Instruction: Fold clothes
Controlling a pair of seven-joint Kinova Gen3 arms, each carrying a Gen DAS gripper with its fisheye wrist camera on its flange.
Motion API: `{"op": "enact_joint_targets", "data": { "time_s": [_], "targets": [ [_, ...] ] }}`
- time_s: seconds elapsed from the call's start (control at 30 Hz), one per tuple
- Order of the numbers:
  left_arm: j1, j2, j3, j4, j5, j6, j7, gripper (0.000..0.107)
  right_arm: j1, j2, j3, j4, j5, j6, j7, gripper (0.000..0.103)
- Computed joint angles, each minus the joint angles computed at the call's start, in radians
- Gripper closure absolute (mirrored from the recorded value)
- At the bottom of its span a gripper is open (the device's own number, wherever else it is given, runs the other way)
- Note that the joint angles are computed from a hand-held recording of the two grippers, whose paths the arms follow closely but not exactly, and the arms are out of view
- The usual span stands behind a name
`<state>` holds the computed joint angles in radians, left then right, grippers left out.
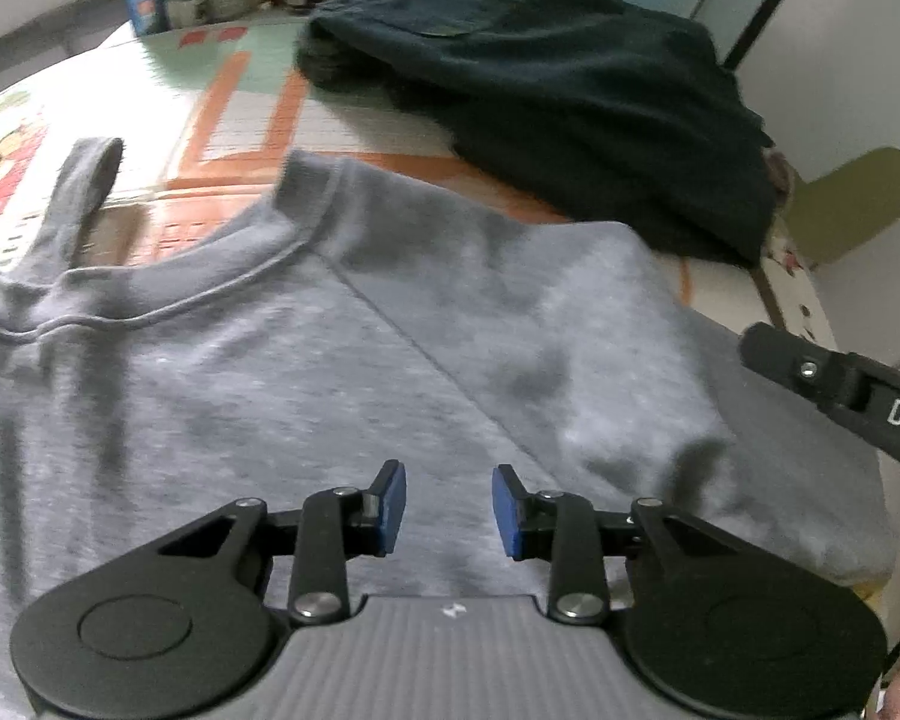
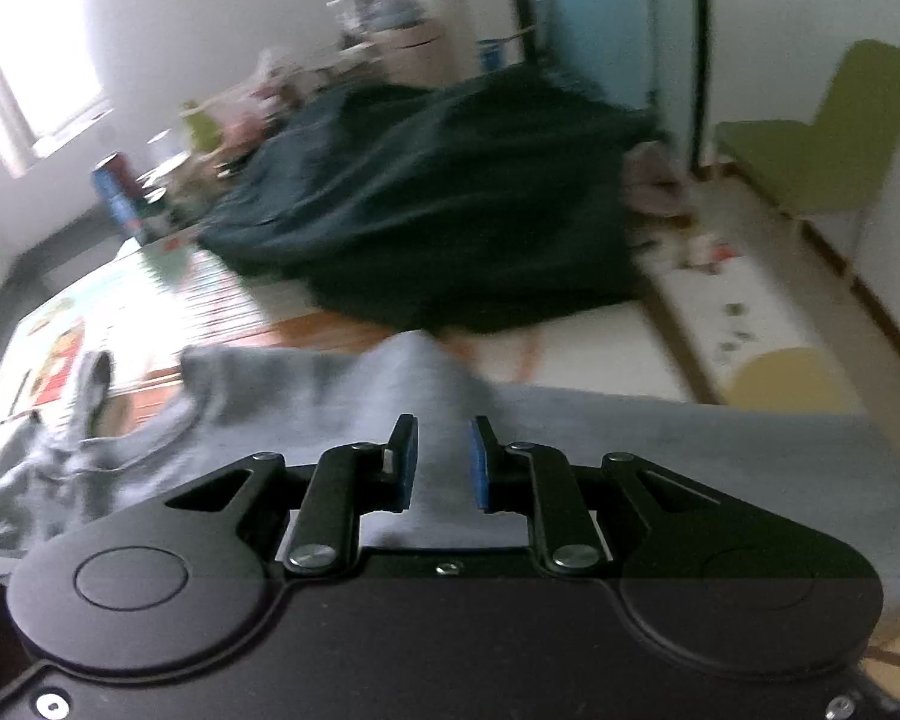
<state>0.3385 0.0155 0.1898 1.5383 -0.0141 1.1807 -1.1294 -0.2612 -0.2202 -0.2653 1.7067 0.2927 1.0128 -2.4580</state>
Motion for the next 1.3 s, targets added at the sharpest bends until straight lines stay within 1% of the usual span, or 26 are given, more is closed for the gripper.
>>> {"op": "enact_joint_targets", "data": {
  "time_s": [0.1, 0.2, 0.33, 0.53, 0.57, 0.63, 0.7, 0.83, 1.0, 1.07, 1.2, 1.3],
  "targets": [
    [-0.018, 0.000, -0.015, 0.011, 0.012, 0.000, -0.020, 0.074, -0.021, 0.047, -0.002, -0.017, -0.021, -0.027, 0.002, 0.087],
    [-0.028, 0.003, -0.020, 0.019, 0.014, 0.004, -0.037, 0.074, -0.042, 0.088, 0.015, -0.019, -0.039, -0.047, 0.011, 0.087],
    [-0.038, 0.010, -0.024, 0.032, 0.010, 0.011, -0.047, 0.074, -0.065, 0.136, 0.034, -0.015, -0.034, -0.033, -0.002, 0.087],
    [-0.054, 0.000, -0.032, 0.050, 0.009, 0.015, -0.071, 0.074, -0.064, 0.148, 0.081, 0.028, -0.049, -0.003, 0.002, 0.087],
    [-0.057, 0.000, -0.034, 0.049, 0.009, 0.020, -0.077, 0.074, -0.057, 0.142, 0.093, 0.040, -0.059, -0.007, 0.013, 0.090],
    [-0.068, -0.002, -0.040, 0.050, 0.020, 0.024, -0.090, 0.074, -0.039, 0.116, 0.115, 0.071, -0.097, -0.040, 0.046, 0.091],
    [-0.076, -0.004, -0.044, 0.052, 0.021, 0.027, -0.093, 0.074, -0.024, 0.102, 0.122, 0.084, -0.108, -0.047, 0.064, 0.092],
    [-0.090, -0.007, -0.049, 0.059, 0.024, 0.026, -0.113, 0.074, 0.001, 0.067, 0.096, 0.093, -0.066, -0.026, 0.007, 0.092],
    [-0.096, -0.012, -0.047, 0.060, 0.032, 0.033, -0.121, 0.073, 0.036, 0.035, 0.092, 0.109, -0.054, 0.014, -0.010, 0.092],
    [-0.098, -0.015, -0.048, 0.059, 0.042, 0.037, -0.126, 0.073, 0.049, 0.031, 0.091, 0.113, -0.046, 0.041, -0.020, 0.088],
    [-0.110, -0.030, -0.056, 0.067, 0.098, 0.038, -0.176, 0.073, 0.062, 0.011, 0.094, 0.139, -0.042, 0.043, -0.006, 0.088],
    [-0.114, -0.049, -0.058, 0.074, 0.159, 0.029, -0.244, 0.073, 0.066, 0.034, 0.038, 0.121, 0.051, 0.126, -0.056, 0.089]
  ]
}}
